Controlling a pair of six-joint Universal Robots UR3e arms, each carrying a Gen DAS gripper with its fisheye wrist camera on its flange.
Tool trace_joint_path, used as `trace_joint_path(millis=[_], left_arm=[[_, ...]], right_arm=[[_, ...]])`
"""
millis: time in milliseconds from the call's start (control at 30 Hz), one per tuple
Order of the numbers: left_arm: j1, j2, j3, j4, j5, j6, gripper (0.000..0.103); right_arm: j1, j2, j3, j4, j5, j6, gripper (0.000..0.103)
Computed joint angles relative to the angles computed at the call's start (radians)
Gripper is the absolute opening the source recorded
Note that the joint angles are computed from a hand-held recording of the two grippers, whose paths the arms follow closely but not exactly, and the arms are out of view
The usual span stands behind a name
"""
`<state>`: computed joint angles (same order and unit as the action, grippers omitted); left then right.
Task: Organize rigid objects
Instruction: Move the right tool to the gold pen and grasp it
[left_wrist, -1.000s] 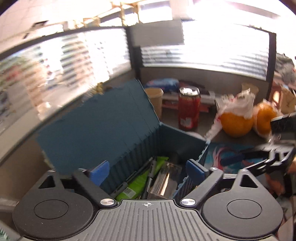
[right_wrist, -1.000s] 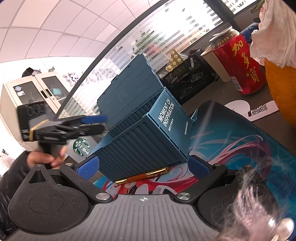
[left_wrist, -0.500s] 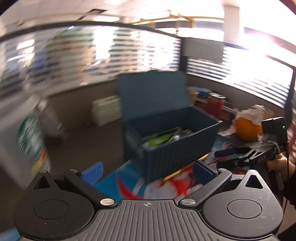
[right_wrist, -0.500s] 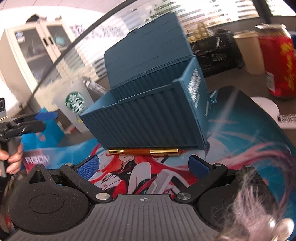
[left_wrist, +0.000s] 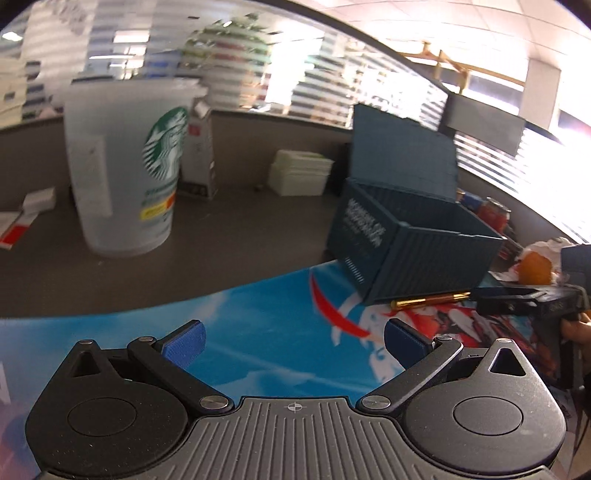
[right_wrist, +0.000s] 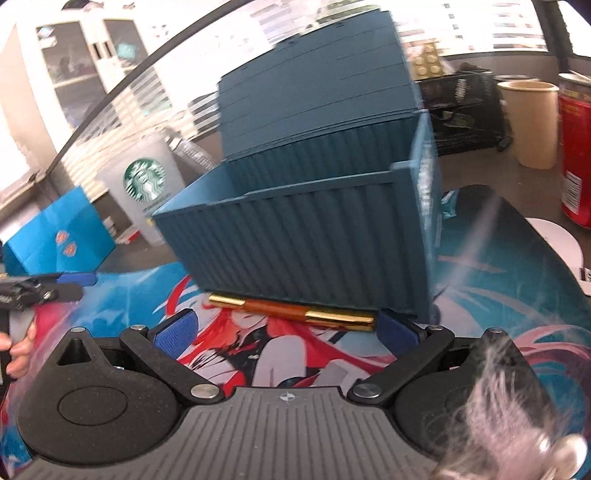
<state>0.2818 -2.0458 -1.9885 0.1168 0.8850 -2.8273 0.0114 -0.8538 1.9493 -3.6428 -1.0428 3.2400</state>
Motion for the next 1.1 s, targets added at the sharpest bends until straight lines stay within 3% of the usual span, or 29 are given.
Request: trace_joint_path(millis=[100, 200, 367, 467, 600, 700, 767, 833, 900, 1100], left_arm=[[0.0, -0.008, -0.025, 0.045, 0.037, 0.005, 0.103], [0.014, 0.003, -0.075, 0.072, 0.054, 0.037, 0.103], [0.027, 0.016, -0.12, 0.07, 0.067, 0.05, 0.103], [0.038, 0.027, -0.143, 0.068, 0.075, 0.05, 0.103], [0.049, 0.033, -0.161, 0.067, 0.092, 0.045, 0.103], [0.065, 0.036, -0.186, 0.095, 0.087, 0.043, 0.103], [0.076, 0.039, -0.198, 0.106, 0.076, 0.042, 0.103], [0.081, 0.037, -0.211, 0.127, 0.078, 0.04, 0.103], [0.08, 0.034, -0.222, 0.15, 0.082, 0.041, 0.103], [0.074, 0.03, -0.233, 0.177, 0.095, 0.04, 0.103]], right_arm=[[0.018, -0.039, 0.008, 0.099, 0.073, -0.117, 0.103], [0.019, -0.085, 0.028, 0.225, 0.221, -0.315, 0.103], [0.086, -0.086, -0.035, 0.223, 0.087, -0.309, 0.103], [0.132, -0.075, -0.118, 0.292, 0.003, -0.371, 0.103], [0.153, -0.096, -0.203, 0.546, 0.066, -0.568, 0.101], [0.173, -0.117, -0.216, 0.639, 0.065, -0.644, 0.1], [0.182, -0.129, -0.209, 0.669, 0.071, -0.666, 0.096], [0.2, -0.144, -0.189, 0.673, 0.075, -0.699, 0.075], [0.242, -0.151, -0.145, 0.615, 0.046, -0.747, 0.071], [0.279, -0.174, -0.153, 0.686, 0.052, -0.773, 0.058]])
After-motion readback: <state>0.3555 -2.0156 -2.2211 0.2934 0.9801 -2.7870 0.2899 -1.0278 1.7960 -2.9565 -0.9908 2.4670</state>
